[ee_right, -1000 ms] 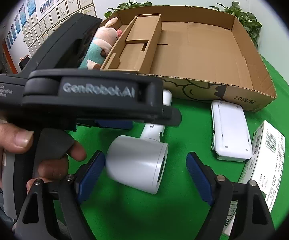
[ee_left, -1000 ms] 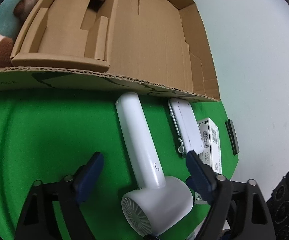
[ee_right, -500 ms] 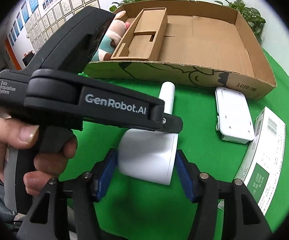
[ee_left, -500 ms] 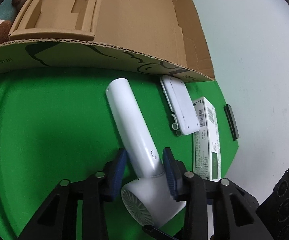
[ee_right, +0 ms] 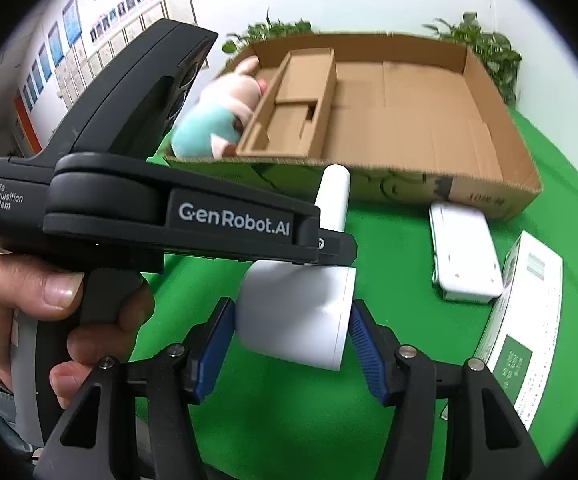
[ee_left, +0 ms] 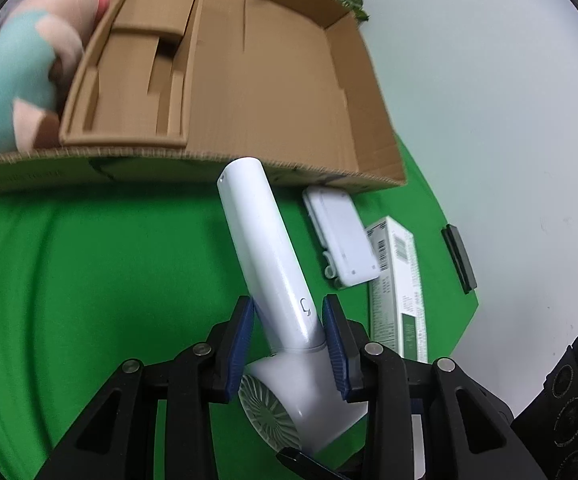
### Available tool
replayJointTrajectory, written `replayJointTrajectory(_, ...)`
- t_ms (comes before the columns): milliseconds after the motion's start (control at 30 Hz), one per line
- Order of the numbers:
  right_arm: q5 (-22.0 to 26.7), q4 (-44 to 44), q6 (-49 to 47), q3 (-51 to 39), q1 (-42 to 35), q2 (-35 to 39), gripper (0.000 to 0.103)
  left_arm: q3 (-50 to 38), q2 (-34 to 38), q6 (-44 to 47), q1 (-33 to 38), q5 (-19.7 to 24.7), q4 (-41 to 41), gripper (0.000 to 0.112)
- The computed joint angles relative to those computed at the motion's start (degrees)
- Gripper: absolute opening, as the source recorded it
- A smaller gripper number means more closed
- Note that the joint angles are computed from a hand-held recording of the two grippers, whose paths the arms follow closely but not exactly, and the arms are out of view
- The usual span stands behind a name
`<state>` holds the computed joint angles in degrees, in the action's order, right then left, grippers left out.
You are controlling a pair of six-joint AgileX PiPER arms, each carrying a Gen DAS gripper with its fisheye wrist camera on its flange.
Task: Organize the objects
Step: 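Lift the hair dryer with the right tool and carry it over the tray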
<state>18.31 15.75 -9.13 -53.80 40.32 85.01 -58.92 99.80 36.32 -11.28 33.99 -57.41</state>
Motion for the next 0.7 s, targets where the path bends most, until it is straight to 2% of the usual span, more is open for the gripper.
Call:
replayJointTrajectory(167,-1.2,-1.2,0.8,-0.2,0.5,-1.3,0.057,-0.6,-4.1,-3.6,0.9,0.9,4.2,0.031)
replayJointTrajectory(267,-1.3,3.2,-3.3,-1.0,-0.6,-0.9,0.057,-1.6,-5.7,-5.0,1.7,2.3,6.2,0.029)
replayJointTrajectory(600,-2.4,9.3,-10.7,-4.2,-2.8,-0.1,0.057,-9.4,-7.7,-9.8,3.6,6.3,13.4,0.028)
replayJointTrajectory(700,-2.2,12.1,-13.5,-6.1,-3.6,0.9,0.057,-13.2,-4.3,-17.3,-3.6,1.0,18.0,0.027)
